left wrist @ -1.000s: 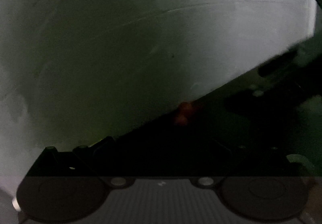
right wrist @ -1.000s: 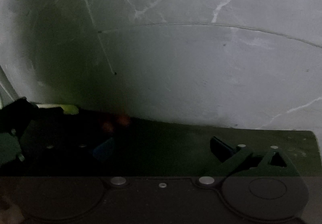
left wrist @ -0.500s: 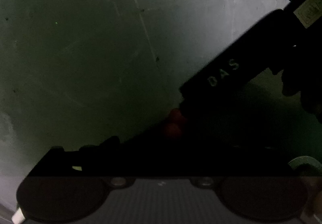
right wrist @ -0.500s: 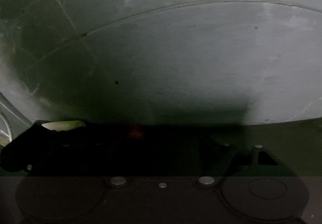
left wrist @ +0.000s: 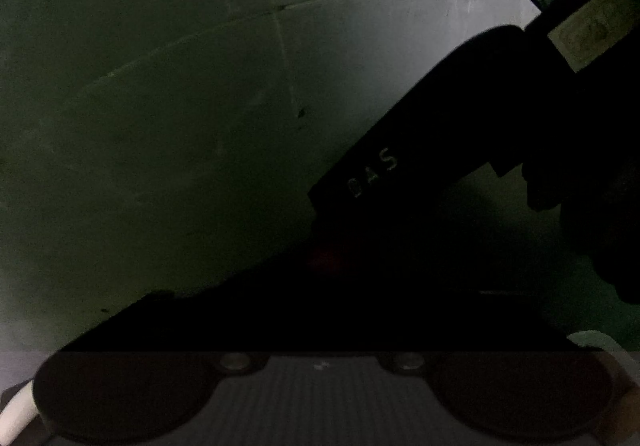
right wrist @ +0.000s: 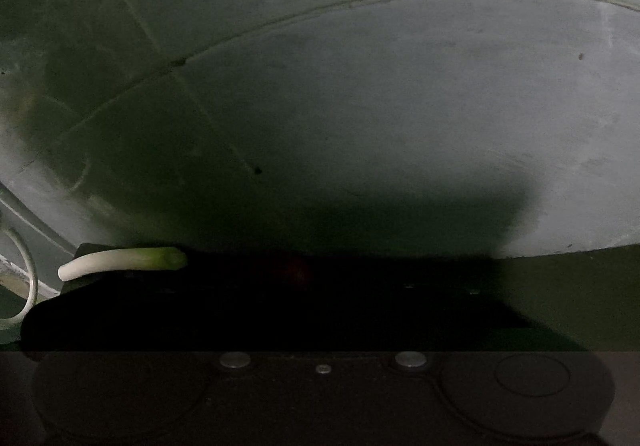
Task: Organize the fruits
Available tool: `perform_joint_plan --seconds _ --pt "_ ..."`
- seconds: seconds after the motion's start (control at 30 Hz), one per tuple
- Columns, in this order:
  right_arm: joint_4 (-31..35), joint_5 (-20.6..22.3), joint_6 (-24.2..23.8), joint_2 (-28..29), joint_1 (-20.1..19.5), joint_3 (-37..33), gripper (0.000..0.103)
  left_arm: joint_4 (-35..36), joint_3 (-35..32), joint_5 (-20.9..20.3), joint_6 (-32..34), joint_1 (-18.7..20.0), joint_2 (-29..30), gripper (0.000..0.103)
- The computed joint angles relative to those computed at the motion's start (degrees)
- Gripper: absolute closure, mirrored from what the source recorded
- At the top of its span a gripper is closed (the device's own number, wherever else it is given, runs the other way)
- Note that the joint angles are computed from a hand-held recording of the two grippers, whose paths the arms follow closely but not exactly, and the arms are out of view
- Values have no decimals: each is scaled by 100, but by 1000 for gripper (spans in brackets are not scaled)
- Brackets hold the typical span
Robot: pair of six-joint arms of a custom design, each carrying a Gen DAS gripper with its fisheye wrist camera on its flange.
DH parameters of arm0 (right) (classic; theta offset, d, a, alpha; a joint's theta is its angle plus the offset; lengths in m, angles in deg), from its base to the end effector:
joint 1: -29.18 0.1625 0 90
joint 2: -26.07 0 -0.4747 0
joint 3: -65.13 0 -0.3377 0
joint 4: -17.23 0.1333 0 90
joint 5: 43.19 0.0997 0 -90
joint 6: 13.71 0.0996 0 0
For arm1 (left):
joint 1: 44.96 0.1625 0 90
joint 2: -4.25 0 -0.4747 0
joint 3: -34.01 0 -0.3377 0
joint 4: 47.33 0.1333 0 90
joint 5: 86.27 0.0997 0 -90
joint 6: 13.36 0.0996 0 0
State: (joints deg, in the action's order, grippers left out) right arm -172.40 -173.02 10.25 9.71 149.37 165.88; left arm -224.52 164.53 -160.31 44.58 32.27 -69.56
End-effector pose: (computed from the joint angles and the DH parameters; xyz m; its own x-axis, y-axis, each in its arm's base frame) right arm 0.3642 -0.4878 -0.0875 -0.8810 0.1188 0.4580 -0.1394 0.8598 -0.4912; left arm 0.0568 -0.4765 0.3041 -0.3526 0.7529 -0.5557 0.9219 0.3813 -0.0684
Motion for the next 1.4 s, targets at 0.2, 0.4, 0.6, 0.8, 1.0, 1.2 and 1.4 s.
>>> perform_joint_plan --seconds 0.2,0.4,0.6,0.8,1.0,1.2,1.4 --pt "-23 81 9 -73 -30 63 60 535 -241 -86 -94 0 -189 55" --pt "-47 101 39 -90 -33 91 60 664 -296 -21 -362 -83 -239 68" --pt "-160 73 106 -49 -19 118 60 890 -442 38 -769 -205 -188 78" --pt "-233 15 123 -11 7 144 59 796 -286 219 -1055 -267 -369 78" --pt "-172 -94 67 76 59 39 56 799 -181 457 -1309 -375 -539 78" --pt "-71 -147 -58 231 89 -200 55 729 -43 610 -1471 -500 -606 78" --pt "-39 -163 -300 354 109 -376 54 689 73 625 -1484 -487 -702 78"
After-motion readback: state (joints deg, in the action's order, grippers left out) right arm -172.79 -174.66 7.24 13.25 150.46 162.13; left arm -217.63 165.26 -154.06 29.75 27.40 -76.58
